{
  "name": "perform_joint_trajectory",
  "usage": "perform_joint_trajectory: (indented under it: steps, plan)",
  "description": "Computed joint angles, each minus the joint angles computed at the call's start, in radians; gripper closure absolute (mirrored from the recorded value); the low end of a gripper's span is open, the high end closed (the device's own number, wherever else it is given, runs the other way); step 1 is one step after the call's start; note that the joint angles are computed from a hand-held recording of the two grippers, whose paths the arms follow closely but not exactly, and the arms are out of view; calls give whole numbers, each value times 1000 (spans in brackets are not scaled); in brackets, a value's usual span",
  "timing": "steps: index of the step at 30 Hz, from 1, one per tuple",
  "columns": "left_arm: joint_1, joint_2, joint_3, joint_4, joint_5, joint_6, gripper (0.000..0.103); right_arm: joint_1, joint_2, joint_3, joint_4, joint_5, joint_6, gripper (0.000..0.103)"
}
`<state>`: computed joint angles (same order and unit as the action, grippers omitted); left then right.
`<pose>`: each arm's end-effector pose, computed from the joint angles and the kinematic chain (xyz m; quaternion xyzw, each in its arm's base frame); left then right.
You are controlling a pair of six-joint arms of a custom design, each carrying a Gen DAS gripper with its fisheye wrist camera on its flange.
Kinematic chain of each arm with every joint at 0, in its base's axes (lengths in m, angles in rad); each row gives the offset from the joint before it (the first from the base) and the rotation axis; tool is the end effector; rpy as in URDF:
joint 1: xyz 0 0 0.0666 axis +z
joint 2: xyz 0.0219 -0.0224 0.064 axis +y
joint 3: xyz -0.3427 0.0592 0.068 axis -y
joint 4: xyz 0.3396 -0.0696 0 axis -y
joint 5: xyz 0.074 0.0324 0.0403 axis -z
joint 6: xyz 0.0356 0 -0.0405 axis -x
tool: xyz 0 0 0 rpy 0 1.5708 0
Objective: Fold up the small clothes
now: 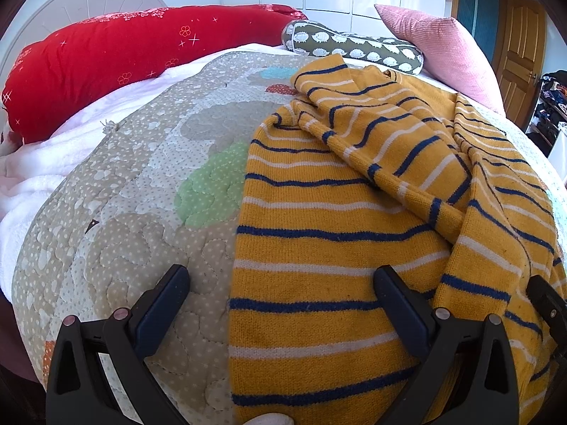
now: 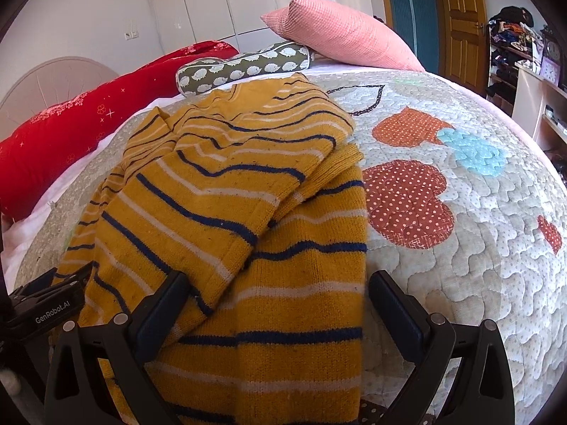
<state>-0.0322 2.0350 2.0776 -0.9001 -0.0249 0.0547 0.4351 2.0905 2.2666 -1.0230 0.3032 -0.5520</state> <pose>0.6467 -0.0203 0.3381 -0.0149 0.9369 -0.0035 0.3493 0.6003 0.2669 0.3727 0.1074 0.9198 0.0415 0.3752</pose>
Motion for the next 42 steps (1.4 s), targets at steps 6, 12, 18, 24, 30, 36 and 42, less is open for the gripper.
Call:
perform_joint_trajectory:
  steps: [6,12,18,24,30,36,42]
  plan:
    - [0,4,11,-15,-7,1,0,-8,-31,-60,49,-38,-3,1]
    - [-2,8,19,-32,-29,-13,0,-5,-40,-73,38,-50,24,1]
    - [-3,12,27,-40,-41,-30,0,-12,-8,-12,-31,-76,54,1]
    - [-2,30,57,-61,-24,-34,0,-17,-13,-23,-25,-94,59,0]
    - [3,42,75,-74,-6,-45,0,-15,-12,-22,-25,-84,53,1]
    - [5,42,80,-97,12,-33,0,-17,-4,-1,-47,-88,48,1]
    - [2,37,71,-91,5,-30,0,-21,-16,-21,-34,-106,52,1]
